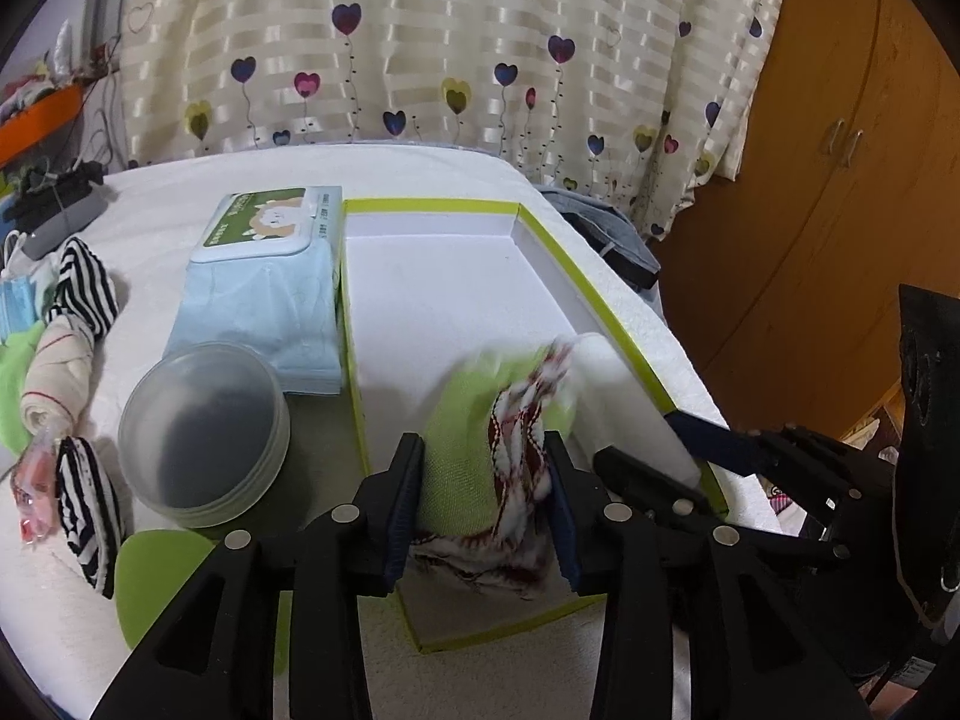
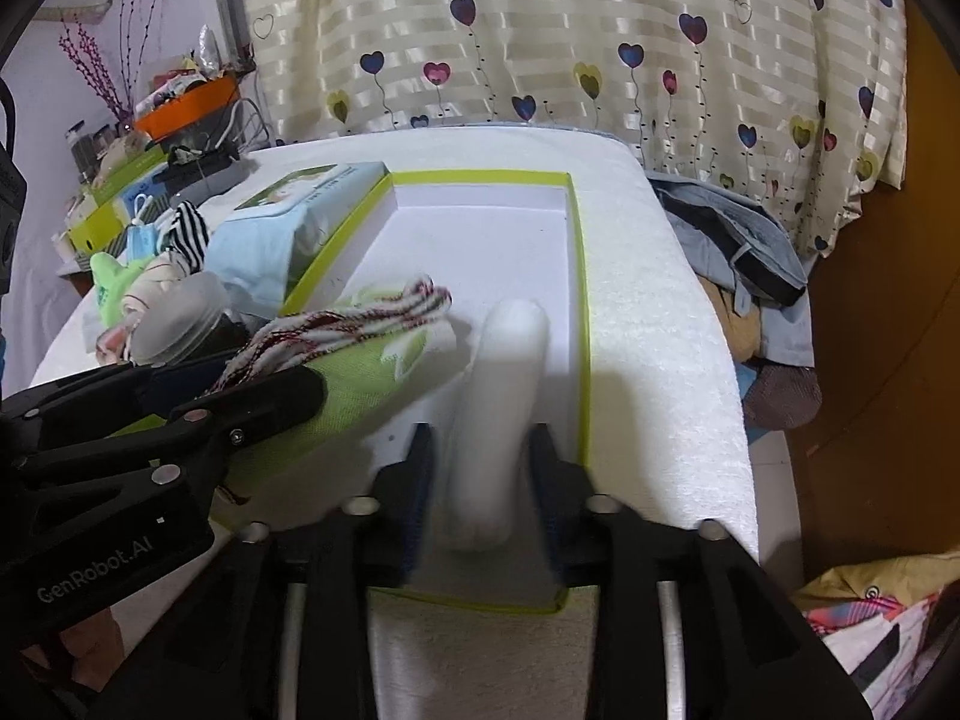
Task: Organize soft objects
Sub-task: 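Lower both items into the tray and open both tools, then lift both open tools out of the tray back toward the items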
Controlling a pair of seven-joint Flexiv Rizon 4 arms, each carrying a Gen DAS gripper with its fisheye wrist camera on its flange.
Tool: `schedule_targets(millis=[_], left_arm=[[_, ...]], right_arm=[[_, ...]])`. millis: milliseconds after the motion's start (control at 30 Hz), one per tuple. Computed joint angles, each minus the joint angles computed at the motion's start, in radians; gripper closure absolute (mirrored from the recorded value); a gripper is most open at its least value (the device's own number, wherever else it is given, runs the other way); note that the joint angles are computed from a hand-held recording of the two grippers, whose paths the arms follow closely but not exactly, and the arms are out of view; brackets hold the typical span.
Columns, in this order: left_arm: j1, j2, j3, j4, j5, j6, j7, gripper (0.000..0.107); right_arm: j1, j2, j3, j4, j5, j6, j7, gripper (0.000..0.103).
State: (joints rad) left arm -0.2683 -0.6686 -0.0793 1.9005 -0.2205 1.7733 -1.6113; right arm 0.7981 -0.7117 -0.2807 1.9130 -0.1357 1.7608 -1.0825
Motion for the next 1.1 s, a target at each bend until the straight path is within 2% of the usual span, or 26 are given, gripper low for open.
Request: schedule_targets(millis=[233,633,900,1100], left_arm=[[-0.002,0.015,0.002,0.016,0.007,0.013,0.0,0.069],[-0.022,0.079,0.017,0.106,0.015,0.108,-0.005,0.068],[-0.081,0.133,0.079,0.195,-0.027,0.19,0.003,0.068],[-0.125,0.173,0.115,0.281,-0.092,0.269,0.032,0.068]], right_arm=[[0.035,0.011,-0.032,0.023,0.024,0.022,-0.013,0.053],[0.177,0.054,-0.152,0.097,0.127,0.067,-0.056,0.053],[0.283,0.077,-0.23,0.139,0.211,0.094,-0.09,0.053],[0.336,0.098,-0.236,0.153,0.255,0.127,-0.132,0.052]])
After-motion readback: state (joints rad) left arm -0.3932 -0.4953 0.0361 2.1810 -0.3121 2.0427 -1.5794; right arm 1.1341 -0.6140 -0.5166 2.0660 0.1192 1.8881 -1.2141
